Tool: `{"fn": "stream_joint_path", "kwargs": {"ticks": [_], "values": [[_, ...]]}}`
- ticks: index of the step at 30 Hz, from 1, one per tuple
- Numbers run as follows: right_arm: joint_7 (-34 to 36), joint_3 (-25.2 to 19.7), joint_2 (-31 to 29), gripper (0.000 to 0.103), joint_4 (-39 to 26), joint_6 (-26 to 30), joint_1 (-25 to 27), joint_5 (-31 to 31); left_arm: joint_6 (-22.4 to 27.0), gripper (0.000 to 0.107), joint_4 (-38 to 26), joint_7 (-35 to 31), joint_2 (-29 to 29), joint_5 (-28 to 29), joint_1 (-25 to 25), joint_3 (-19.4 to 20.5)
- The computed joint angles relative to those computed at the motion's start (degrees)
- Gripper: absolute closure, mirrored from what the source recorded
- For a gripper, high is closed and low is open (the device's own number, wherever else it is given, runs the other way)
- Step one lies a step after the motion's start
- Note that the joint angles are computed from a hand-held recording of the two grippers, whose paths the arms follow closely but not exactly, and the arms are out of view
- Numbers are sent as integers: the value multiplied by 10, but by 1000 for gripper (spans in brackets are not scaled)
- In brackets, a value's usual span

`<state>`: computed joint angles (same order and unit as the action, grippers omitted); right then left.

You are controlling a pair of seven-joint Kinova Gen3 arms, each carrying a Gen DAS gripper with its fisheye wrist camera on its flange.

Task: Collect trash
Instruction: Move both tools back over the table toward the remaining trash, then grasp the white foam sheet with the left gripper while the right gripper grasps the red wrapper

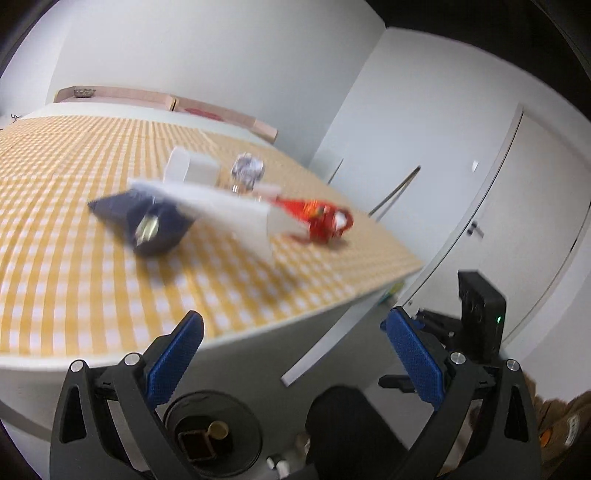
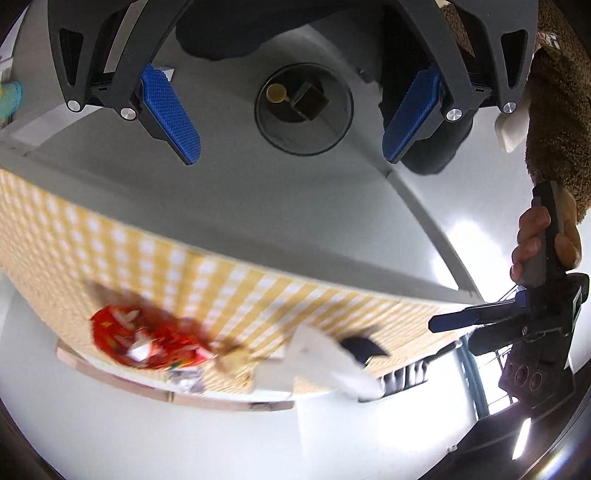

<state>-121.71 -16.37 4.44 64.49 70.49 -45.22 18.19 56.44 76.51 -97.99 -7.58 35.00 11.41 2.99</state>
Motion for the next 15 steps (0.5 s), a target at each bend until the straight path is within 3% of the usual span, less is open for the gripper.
{"fn": "stream_joint_path", "kwargs": {"ticks": [2, 4, 6, 11, 15], "values": [[-3, 3, -1, 3, -10, 10, 1, 7, -18, 9, -10, 16, 3, -10, -14, 15], [-3, 5, -1, 3, -22, 20, 3, 14, -29, 9, -23, 28, 18, 8, -3, 1], [-7, 8, -5, 3, -25, 20, 8, 16, -29, 9, -31, 20, 30, 39, -7, -7], [-9, 14, 6, 3, -51, 36, 15, 35, -13, 9, -74, 66, 62, 26, -25, 5], [1, 28, 22, 3, -87, 43, 21, 38, -7, 9, -87, 66, 84, 60, -43, 9]]}}
